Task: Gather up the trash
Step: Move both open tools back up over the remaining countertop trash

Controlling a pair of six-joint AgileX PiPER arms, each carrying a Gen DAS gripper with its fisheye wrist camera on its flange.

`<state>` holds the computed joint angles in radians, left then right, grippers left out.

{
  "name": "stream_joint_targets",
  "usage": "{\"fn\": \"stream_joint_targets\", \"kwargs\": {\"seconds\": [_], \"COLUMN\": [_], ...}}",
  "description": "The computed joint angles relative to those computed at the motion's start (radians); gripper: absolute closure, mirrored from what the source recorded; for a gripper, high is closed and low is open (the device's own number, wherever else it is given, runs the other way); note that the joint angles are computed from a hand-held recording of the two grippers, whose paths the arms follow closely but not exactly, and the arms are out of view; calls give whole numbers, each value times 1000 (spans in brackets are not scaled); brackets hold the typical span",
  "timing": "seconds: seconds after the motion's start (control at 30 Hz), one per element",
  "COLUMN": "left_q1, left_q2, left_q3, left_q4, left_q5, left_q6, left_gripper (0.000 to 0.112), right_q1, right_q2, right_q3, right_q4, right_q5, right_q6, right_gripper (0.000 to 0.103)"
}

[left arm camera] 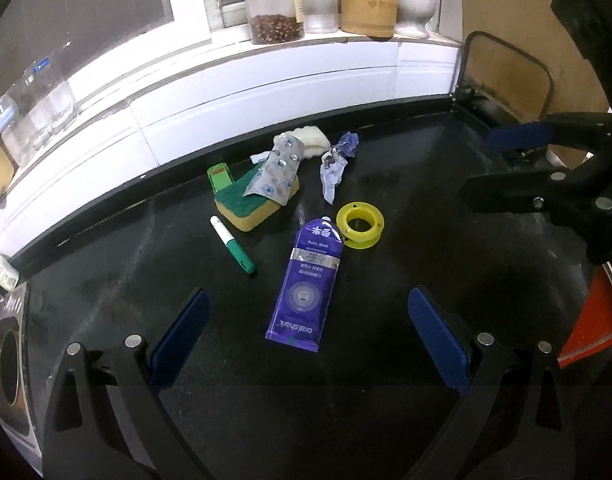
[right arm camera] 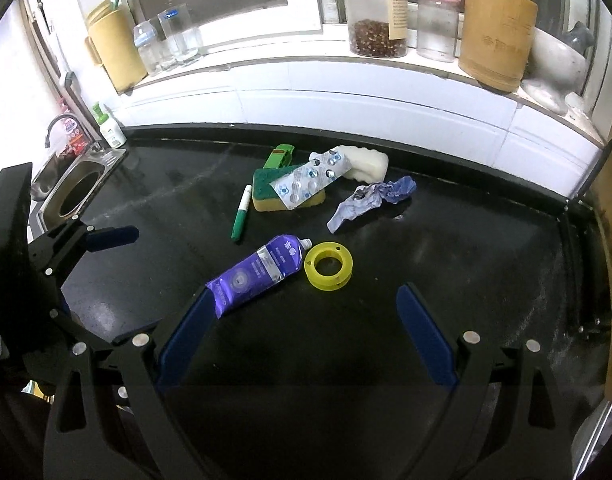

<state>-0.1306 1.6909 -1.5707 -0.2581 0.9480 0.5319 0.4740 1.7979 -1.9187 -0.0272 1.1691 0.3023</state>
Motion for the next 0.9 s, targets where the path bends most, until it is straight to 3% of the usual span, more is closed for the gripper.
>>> {"fn": "stream_joint_targets", "kwargs": {"seconds": [0.53,0.9], "left_q1": [11,-18], "left_q2": [97,279], "left_q3": [-45,-35], "left_q4": [10,45], "left_q5": [-1,-97], "left_q6": [-18,-13], "left_gripper": [16,16], "right_q1": [-42,-94], "right_q2": [85,266], "right_q3": [-37,-27], "right_q4": [52,111], "right_q5": [0,-46], "right_q6": [-60,-152], "right_gripper": [14,14]}}
